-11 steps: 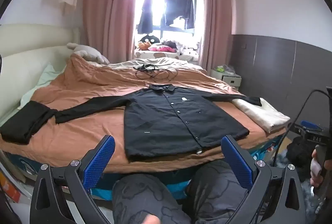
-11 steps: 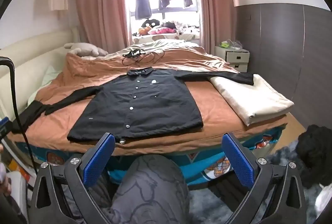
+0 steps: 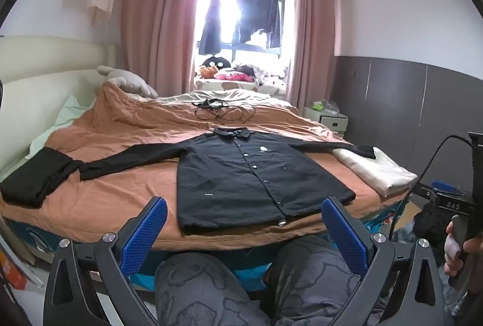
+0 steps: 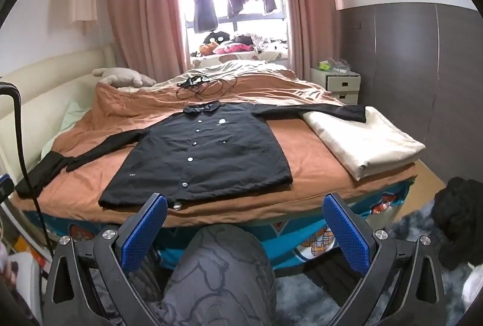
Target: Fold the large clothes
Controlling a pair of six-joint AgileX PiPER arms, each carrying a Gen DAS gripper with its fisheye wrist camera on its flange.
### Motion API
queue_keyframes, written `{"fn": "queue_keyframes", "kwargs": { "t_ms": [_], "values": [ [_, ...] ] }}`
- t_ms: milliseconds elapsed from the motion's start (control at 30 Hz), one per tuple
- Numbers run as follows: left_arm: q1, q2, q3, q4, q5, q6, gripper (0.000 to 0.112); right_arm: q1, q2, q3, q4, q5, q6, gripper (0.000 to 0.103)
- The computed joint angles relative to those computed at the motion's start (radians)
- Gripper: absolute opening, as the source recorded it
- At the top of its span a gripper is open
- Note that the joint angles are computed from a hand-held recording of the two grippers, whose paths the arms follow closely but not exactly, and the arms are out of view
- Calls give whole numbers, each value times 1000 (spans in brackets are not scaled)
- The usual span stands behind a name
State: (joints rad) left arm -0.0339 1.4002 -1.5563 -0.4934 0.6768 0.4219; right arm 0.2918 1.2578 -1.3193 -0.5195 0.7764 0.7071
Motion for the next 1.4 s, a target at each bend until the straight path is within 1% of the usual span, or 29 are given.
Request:
{"fn": "queue_keyframes", "kwargs": {
  "t_ms": [100,167,267,467,933,1400],
  "values": [
    [2,0,-18,7,22,-12,103,4,-18,18,-14,-1,17,103],
    [2,-5,-18,9,24,-14,103,-3,-17,14,-1,-2,4,103],
    [17,-4,-20,-17,32,1,103,-2,-17,12,-4,-2,4,103],
    [6,-9,-14,3,21,-16,103,22,-19,8,-37,10,29,103],
    [14,-26,12,-17,11,-1,103,20,-20,12,-39,6,32,103],
    [5,-36,25,-4,-2,-11,103,21,-19,9,-41,6,29,103]
  ]
}}
